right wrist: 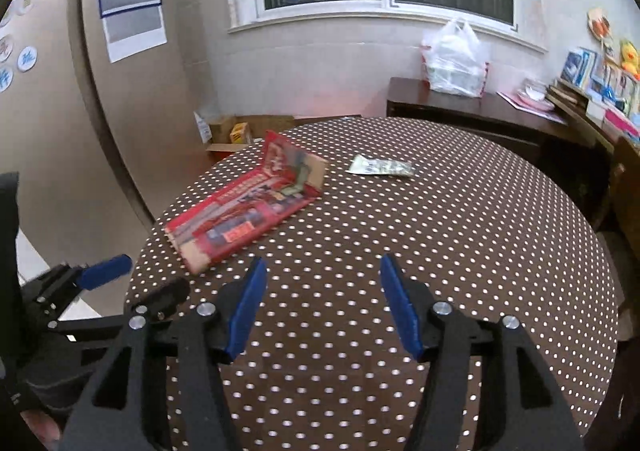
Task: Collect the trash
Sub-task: 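Return both tools to the table toward the red snack box, then grasp the red snack box with the left tool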
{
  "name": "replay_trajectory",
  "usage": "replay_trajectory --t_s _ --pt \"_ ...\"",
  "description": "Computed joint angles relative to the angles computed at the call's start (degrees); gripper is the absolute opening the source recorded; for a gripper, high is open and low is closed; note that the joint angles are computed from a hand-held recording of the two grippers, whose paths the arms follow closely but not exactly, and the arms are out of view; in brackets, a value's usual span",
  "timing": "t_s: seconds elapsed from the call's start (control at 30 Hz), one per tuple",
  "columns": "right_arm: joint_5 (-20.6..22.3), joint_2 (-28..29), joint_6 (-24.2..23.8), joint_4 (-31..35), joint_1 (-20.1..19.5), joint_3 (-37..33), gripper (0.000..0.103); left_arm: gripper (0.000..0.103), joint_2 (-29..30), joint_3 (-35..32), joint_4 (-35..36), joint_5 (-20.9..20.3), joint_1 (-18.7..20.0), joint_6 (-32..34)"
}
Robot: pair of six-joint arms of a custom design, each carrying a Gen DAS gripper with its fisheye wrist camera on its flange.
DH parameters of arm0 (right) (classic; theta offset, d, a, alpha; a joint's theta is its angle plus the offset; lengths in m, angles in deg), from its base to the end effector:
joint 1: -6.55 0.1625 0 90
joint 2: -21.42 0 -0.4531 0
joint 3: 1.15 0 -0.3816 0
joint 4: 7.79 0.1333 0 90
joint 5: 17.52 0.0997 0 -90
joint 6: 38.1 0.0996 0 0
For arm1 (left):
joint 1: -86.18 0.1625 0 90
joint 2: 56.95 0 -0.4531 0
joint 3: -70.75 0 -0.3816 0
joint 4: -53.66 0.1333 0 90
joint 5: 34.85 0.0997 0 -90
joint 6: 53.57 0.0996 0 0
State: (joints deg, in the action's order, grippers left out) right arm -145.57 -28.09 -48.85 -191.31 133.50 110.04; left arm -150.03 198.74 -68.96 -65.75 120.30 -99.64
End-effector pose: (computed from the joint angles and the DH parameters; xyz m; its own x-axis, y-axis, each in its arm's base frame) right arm 0.4189 -0.4373 0.1571 -0.7150 -0.3364 0.6128 -0.6555 0.6272 -0.4206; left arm -0.1970 -0.3977 0.3415 -0.7759 -0.0954 -0.6236 0.3869 0.7089 -0.5898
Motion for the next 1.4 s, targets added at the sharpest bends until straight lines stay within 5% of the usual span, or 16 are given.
replay_trajectory --t_s 0.1,0.27,0.47,1.3,1.4 --pt "0.7 0.2 -0.1 0.0 -0.5 -0.1 0.059 0.071 0.6 1.9 -10.8 -2.2 1.1 3.8" --pt "1.4 0.3 0.6 0.4 -0.1 -0.2 0.06 0.049 2.4 2.3 -19.6 -6.3 3.8 7.6" --pt "1.7 0.6 0.5 0.6 -0.2 -0.6 0.062 0.048 4.5 2.9 -29.4 -8.4 5.0 13.1" --pt "2.6 2.2 2.1 2.4 -2.8 -3.0 0.063 0.038 12.5 -5.7 -30.9 -15.7 12.1 15.5" --pt "2.6 2.7 2.1 2.5 -3.2 -3.9 0.063 0.02 13.8 -7.6 -29.0 -15.4 12.6 14.9"
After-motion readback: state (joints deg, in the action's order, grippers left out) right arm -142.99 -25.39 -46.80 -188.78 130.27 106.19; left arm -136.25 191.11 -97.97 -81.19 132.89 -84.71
